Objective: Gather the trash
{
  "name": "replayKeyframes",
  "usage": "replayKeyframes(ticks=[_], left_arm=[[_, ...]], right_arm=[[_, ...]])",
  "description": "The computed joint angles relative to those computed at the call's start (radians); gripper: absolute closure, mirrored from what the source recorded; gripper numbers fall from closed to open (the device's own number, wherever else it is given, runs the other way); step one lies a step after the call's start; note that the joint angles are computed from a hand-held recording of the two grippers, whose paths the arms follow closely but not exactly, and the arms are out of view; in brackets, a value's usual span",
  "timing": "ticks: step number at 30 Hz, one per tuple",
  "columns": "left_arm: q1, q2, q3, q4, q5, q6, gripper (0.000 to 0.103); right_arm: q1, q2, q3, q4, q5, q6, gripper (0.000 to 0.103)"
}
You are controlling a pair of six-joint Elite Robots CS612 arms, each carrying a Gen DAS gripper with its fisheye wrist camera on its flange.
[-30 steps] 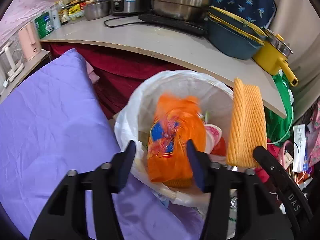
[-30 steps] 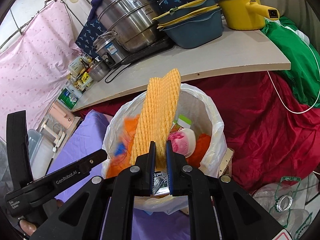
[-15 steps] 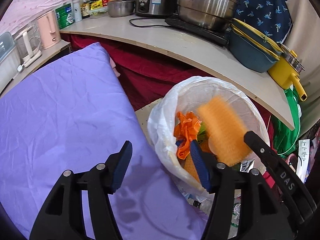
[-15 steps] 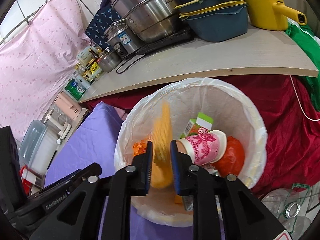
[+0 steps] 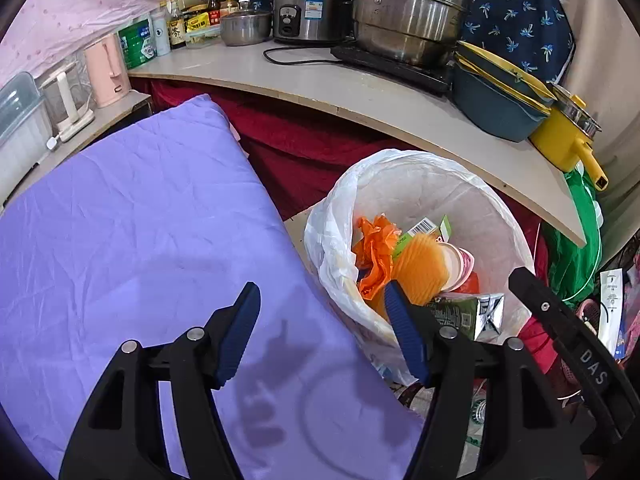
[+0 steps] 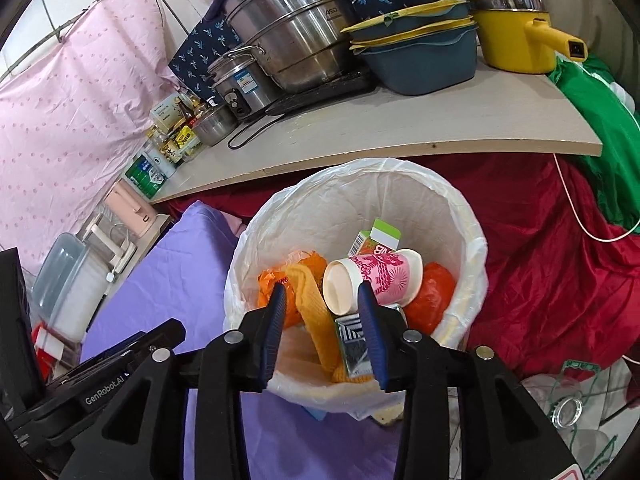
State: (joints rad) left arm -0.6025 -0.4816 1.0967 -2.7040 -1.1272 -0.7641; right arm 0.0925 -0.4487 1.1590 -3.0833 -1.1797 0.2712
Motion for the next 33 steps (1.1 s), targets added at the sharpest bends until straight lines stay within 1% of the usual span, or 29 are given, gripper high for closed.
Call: replayKeyframes(ticks=[2, 5, 7, 8, 10, 13, 14, 16, 17, 18, 21, 24, 27, 33], left_arm=[[-0.007, -0.008, 0.014, -0.004, 0.016, 0.003, 0.04], [-0.017, -0.02, 0.032, -0.003, 0.045, 0.0, 0.036], [-0.024, -0.029, 0.049, -0.011, 0.06, -0.004, 0.032], [-0.028, -0.034, 0.059, -0.012, 0.074, -0.005, 0.031], [-0.035, -0.042, 0.071, -0.012, 0.096, -0.002, 0.027], [-0.045, -0.055, 0.096, -0.015, 0.12, -0.008, 0.025], [-0.048, -0.059, 0.104, -0.015, 0.128, -0.012, 0.025], [-0.052, -0.067, 0.119, -0.019, 0.136, -0.016, 0.021], [-0.054, -0.07, 0.127, -0.02, 0.142, -0.018, 0.02], [-0.057, -0.074, 0.135, -0.02, 0.15, -0.021, 0.019], [-0.063, -0.085, 0.156, -0.012, 0.157, -0.028, 0.018], [-0.068, -0.095, 0.174, -0.008, 0.169, -0.044, 0.018], [-0.072, -0.103, 0.189, -0.008, 0.179, -0.052, 0.016], [-0.082, -0.112, 0.209, -0.003, 0.197, -0.062, 0.015]], right_arm=[[-0.001, -0.015, 0.025, -0.016, -0.007, -0.013, 0.061], [-0.001, -0.037, 0.059, -0.036, -0.023, -0.035, 0.054], [0.0, -0.05, 0.082, -0.05, -0.033, -0.043, 0.048], [0.0, -0.057, 0.093, -0.057, -0.04, -0.051, 0.046], [0.002, -0.069, 0.11, -0.062, -0.054, -0.07, 0.038], [0.007, -0.089, 0.143, -0.07, -0.081, -0.107, 0.032], [0.008, -0.095, 0.155, -0.077, -0.087, -0.116, 0.031], [0.01, -0.107, 0.177, -0.087, -0.1, -0.138, 0.03], [0.012, -0.111, 0.183, -0.089, -0.108, -0.149, 0.028], [0.015, -0.116, 0.193, -0.094, -0.12, -0.165, 0.023], [0.021, -0.129, 0.216, -0.105, -0.142, -0.205, 0.019], [0.022, -0.139, 0.233, -0.11, -0.14, -0.213, 0.019], [0.024, -0.146, 0.248, -0.118, -0.137, -0.216, 0.013], [0.03, -0.155, 0.267, -0.126, -0.137, -0.238, 0.013]])
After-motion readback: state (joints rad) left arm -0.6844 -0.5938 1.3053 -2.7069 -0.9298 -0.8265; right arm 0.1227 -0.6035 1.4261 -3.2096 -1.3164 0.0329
